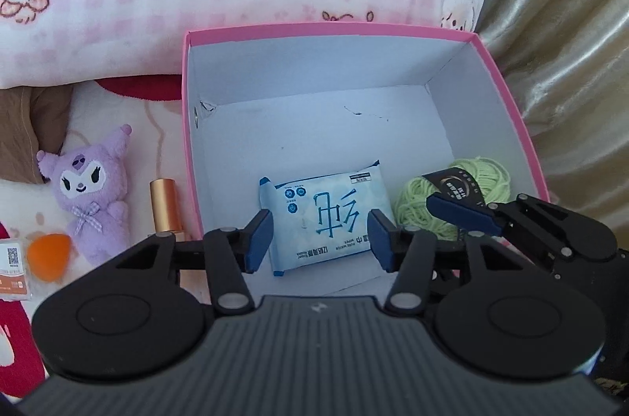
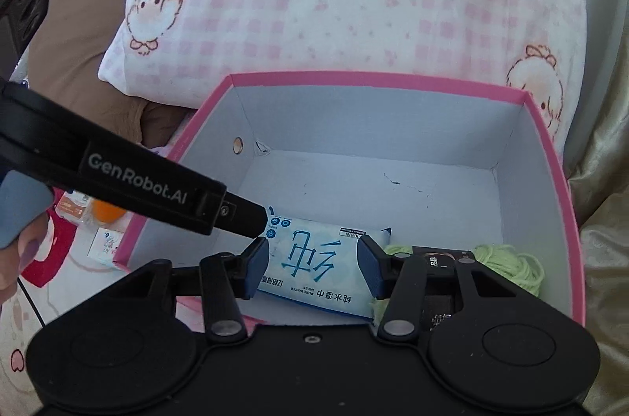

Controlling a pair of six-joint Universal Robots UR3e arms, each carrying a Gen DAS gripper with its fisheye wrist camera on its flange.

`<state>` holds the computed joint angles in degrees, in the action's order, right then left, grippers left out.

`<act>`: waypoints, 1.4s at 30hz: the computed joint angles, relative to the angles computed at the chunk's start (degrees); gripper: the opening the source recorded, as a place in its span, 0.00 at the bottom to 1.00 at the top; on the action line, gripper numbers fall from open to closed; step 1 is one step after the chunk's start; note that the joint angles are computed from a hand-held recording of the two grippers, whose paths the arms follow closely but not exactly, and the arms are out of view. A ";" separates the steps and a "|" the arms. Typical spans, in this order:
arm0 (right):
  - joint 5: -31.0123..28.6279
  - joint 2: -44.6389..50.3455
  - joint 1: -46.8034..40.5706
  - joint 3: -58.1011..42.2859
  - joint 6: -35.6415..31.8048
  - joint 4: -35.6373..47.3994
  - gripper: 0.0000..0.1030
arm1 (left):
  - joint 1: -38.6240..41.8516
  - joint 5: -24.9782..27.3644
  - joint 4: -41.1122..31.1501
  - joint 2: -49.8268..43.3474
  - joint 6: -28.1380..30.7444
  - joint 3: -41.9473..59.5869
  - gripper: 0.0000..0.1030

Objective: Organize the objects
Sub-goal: 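Open both grippers and withdraw them from the pink box, then move both grippers to the small white wet-wipes pack and close on it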

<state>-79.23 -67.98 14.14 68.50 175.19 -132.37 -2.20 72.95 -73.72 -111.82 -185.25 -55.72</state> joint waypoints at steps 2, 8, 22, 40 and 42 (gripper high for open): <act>0.60 -2.67 0.22 0.94 0.40 0.53 0.54 | 0.89 -0.25 -1.56 2.25 1.08 -0.45 0.50; 0.69 -8.03 3.15 -2.29 0.86 7.81 0.60 | 6.05 -3.81 -12.72 8.96 6.50 1.48 0.54; 3.10 -4.75 14.65 -23.49 1.59 22.22 0.74 | 33.19 -9.53 -31.50 35.00 26.88 -6.59 0.59; -0.99 18.88 27.07 -53.00 1.11 33.36 0.87 | 63.84 -20.12 -48.04 50.78 51.99 -23.94 0.76; -1.59 21.34 27.59 -53.91 1.57 32.59 0.87 | 61.21 -19.48 -41.73 50.51 48.35 -29.38 0.77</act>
<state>-80.82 -46.64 41.73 14.60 176.75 -99.77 59.02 53.47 -115.45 -61.31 -136.90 -85.10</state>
